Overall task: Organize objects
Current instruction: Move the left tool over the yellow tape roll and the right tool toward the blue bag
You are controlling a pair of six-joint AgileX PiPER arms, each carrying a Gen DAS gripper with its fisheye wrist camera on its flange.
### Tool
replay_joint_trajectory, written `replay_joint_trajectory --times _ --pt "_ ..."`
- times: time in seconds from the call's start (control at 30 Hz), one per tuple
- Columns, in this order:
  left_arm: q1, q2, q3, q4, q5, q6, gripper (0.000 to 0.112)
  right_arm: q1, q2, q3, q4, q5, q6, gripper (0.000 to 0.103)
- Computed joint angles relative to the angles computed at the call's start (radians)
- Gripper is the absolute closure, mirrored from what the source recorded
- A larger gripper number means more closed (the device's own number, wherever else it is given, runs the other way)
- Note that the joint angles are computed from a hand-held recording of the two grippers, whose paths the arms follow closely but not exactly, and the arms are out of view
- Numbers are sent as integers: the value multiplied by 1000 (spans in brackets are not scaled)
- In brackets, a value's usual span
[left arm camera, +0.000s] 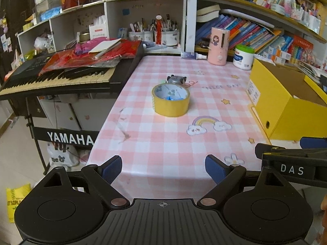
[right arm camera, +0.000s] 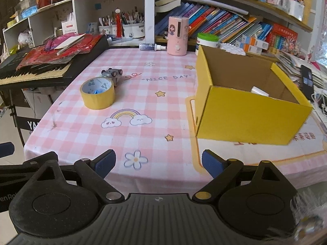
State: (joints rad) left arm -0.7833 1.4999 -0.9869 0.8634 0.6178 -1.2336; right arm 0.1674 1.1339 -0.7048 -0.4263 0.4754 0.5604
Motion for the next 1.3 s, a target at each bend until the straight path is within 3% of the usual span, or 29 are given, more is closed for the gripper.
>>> replay_joint_trajectory --times 0.1,0.2,0.7,1.03,1.2,1.3 --pt "32 49 -47 -19 -17 14 22 -48 65 -42 74 -47 -109 13" --pt "58 109 -111 -45 -10 35 22 -107 145 -103 249 -78 -309 15" --pt "136 301 -371 -100 57 77 22 -251 437 -387 848 -69 -943 16" --pt "177 429 -549 -245 83 278 22 -249 530 -507 951 -94 -1061 15" --pt "190 491 -633 -274 101 320 22 -239 595 -587 759 -58 -885 13" --pt "196 533 -689 -304 115 353 22 -244 603 -595 768 -51 -896 13"
